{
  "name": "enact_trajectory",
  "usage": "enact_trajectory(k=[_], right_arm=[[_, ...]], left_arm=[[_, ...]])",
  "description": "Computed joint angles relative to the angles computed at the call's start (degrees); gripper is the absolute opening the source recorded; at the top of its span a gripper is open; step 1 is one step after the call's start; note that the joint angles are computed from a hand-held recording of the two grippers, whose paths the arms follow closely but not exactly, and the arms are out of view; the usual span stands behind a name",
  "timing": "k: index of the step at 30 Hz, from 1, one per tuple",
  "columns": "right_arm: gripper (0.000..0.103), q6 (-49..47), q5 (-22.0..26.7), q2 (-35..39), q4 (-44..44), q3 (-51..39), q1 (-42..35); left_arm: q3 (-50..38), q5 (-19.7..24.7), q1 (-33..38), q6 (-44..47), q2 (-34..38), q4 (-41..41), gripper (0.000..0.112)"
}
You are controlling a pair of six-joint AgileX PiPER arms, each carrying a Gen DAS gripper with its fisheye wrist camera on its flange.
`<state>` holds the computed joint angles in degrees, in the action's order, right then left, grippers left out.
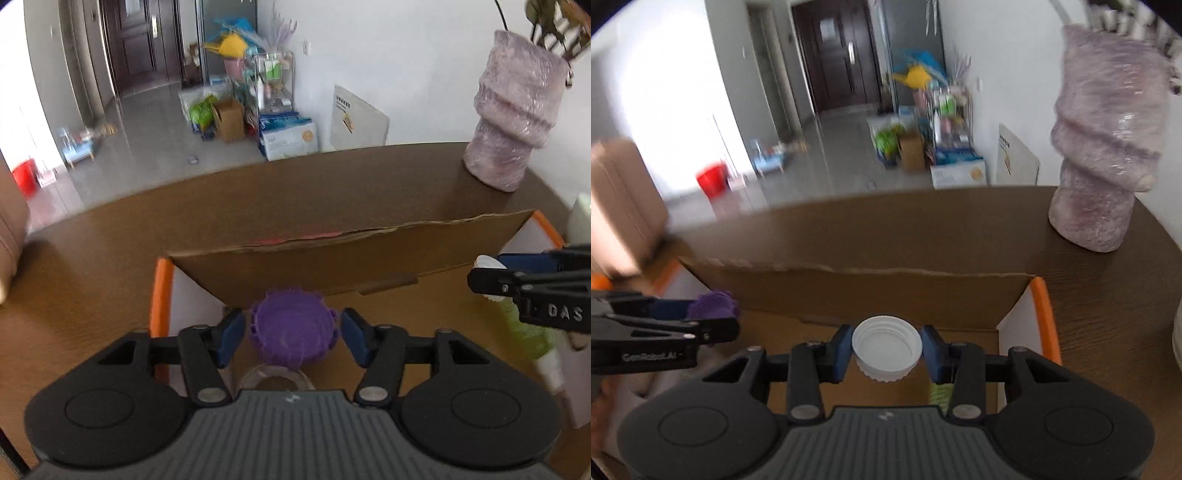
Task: Organize rigid objects
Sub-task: 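Carry the purple cap and white cap into the box and release both, then withdraw both tools from the box back toward the remaining items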
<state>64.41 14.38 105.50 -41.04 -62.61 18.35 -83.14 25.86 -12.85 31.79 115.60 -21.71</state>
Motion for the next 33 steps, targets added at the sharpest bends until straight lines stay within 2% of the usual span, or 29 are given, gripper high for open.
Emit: enact_trajectory(k=[1,2,3,4,5,7,10,14,19,22,26,29,31,33], right_arm=[[0.04,-0.91,0.83,1.19,0.78,-1.19,0.17],[0.045,-1.29,1.37,1.94,1.47,-1.89,0.32],[0.048,-2.02,1.04,2.01,2.29,-1.71,0.33],[0.057,-1.42,-0.11,2.01,1.94,-1.35,0.07],[0.059,-1.57,-1.33,2.11,2.36,-1.1,-0.56],[0.059,-3.14,-2.83,1.8,4.67,-0.34,-1.5],[0.059,-8.98,-1.63,0.79,10.84,-0.68,-2.09],[0.059,-7.97,2.89,-4.94,9.67,0.77,-0.16],[0.064,-5.7,9.99,-16.59,7.95,3.61,4.0],[0.067,-2.72,17.36,-24.42,5.54,4.52,8.98],[0.073,3.82,29.61,-33.18,0.14,4.54,18.55],[0.079,10.99,38.97,-38.06,-5.79,4.39,28.58],[0.084,18.8,44.67,-40.55,-12.64,6.0,37.11],[0.084,27.39,53.43,-42.05,-18.38,7.53,47.41]], left_arm=[[-0.62,1.94,0.65,2.62,0.21,-2.96,0.066],[0.42,1.87,1.17,5.86,-0.22,-6.17,0.069],[1.33,1.0,1.25,7.06,-0.51,-7.09,0.069],[1.5,0.31,0.99,6.03,-0.56,-6.06,0.069],[1.56,0.09,0.91,5.54,-0.61,-5.69,0.069],[0.41,1.57,0.95,3.61,-0.42,-4.85,0.069],[-0.43,4.8,1.31,2.18,-1.94,-3.44,0.069],[2.67,7.0,3.01,2.85,-8.45,-4.17,0.069],[7.85,10.11,6.25,4.16,-20.59,-6.08,0.073],[11.04,12.89,8.11,4.31,-28.39,-5.5,0.073],[14.94,18.44,13.21,7.73,-38.42,-8.8,0.076],[18.35,21.68,18.83,12.81,-46.34,-13.6,0.087],[21.01,24.8,23.86,17.33,-51.19,-17.81,0.088],[24.06,27.34,29.22,22.13,-55.83,-22.62,0.092]])
